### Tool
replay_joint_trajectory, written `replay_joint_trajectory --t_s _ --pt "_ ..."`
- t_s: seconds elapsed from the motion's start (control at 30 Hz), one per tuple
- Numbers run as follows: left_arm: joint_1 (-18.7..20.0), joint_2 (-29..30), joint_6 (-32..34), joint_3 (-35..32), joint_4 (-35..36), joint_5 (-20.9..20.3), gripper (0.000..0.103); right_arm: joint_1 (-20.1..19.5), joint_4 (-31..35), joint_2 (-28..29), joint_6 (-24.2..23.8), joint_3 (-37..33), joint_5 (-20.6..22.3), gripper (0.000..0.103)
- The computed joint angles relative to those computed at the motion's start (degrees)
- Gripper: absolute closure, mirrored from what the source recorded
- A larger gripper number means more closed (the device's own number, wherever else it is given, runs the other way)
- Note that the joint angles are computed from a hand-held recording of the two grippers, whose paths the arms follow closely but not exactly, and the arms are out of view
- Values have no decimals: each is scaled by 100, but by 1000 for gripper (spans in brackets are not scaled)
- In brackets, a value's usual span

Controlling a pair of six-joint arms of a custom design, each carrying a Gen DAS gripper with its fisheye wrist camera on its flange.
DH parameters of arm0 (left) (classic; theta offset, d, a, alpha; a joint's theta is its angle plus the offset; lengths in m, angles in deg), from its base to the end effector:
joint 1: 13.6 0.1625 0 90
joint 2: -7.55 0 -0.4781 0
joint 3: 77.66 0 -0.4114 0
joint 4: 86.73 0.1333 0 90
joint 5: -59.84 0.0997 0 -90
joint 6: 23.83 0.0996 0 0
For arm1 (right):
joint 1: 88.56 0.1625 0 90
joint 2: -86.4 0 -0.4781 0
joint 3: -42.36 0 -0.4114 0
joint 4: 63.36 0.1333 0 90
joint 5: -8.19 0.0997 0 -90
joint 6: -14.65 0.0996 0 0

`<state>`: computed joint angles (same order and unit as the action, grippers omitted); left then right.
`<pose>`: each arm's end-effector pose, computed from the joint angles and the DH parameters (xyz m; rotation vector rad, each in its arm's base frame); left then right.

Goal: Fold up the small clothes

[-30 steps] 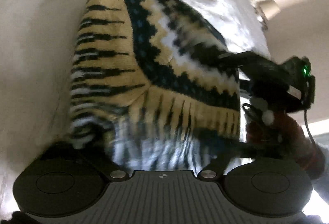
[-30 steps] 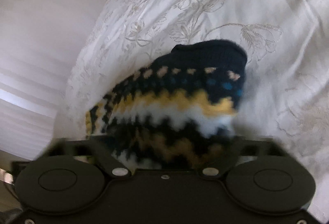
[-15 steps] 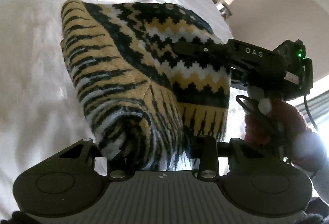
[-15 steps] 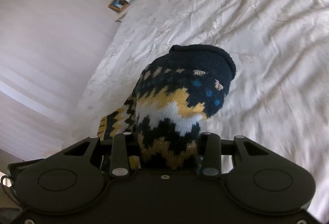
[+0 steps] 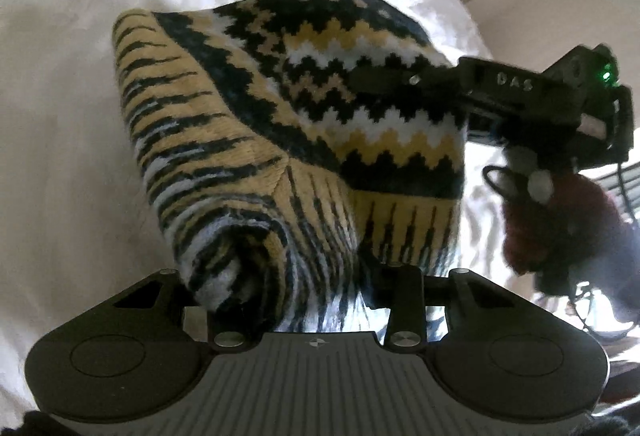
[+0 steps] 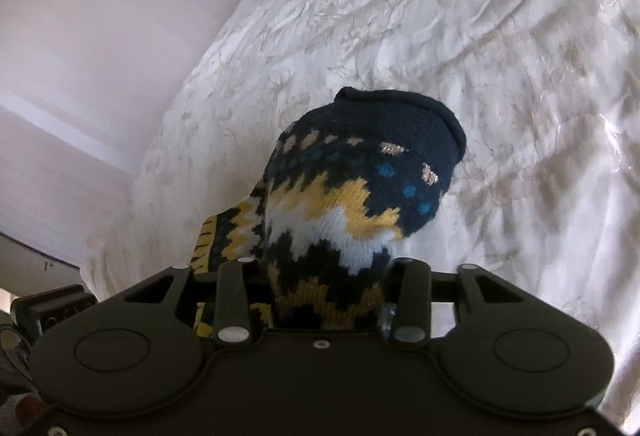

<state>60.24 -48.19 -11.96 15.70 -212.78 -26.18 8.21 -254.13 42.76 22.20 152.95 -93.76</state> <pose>-0.0579 -0.7036 0.2045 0.7451 2.9792 0.0381 0.1878 -0.6264 0.0884 -0.1111 -2.8749 0.9049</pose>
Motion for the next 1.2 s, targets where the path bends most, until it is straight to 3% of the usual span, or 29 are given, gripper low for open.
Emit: replay_joint_trajectory --t_s 0.07,0.13,0.23,0.33,0.47,0.67,0.73,0.8,0.9,1.03,1.17,1.2 --pt "-94 22 -179 205 -237 567 58 1 -108 80 -32 40 -374 31" --pt "-133 34 -513 313 -272 1175 53 24 -222 123 111 100 -975 24" --pt "-102 -198 -930 656 -650 1218 52 41 -691 49 229 333 -1429 22" --pt "-302 -553 -630 1089 -1125 1541 52 121 -1166 -88 41 600 -1588 13" --pt "-459 -1034 14 1520 -1801 1682 44 333 -1369 -106 -341 696 -2170 13" --pt "-755 -398 382 1392 -2520 1834 41 274 -729 102 -274 342 -2186 14" --pt "-782 -223 464 1293 -2482 1863 41 242 72 240 -164 62 -2658 13" --pt "-759 -132 602 1135 -2303 1830 41 165 444 377 -76 -135 -2867 13" --pt "-757 -82 834 983 -2221 1807 41 197 129 331 -55 -104 -2721 13" --pt "-746 22 1016 882 -2355 1988 41 519 -619 265 -276 116 -3023 13" --pt "-621 142 1152 792 -2161 2269 41 734 53 358 51 105 -3624 13" --pt "-582 186 1299 805 -2170 2363 36 737 298 437 177 86 -3756 13"
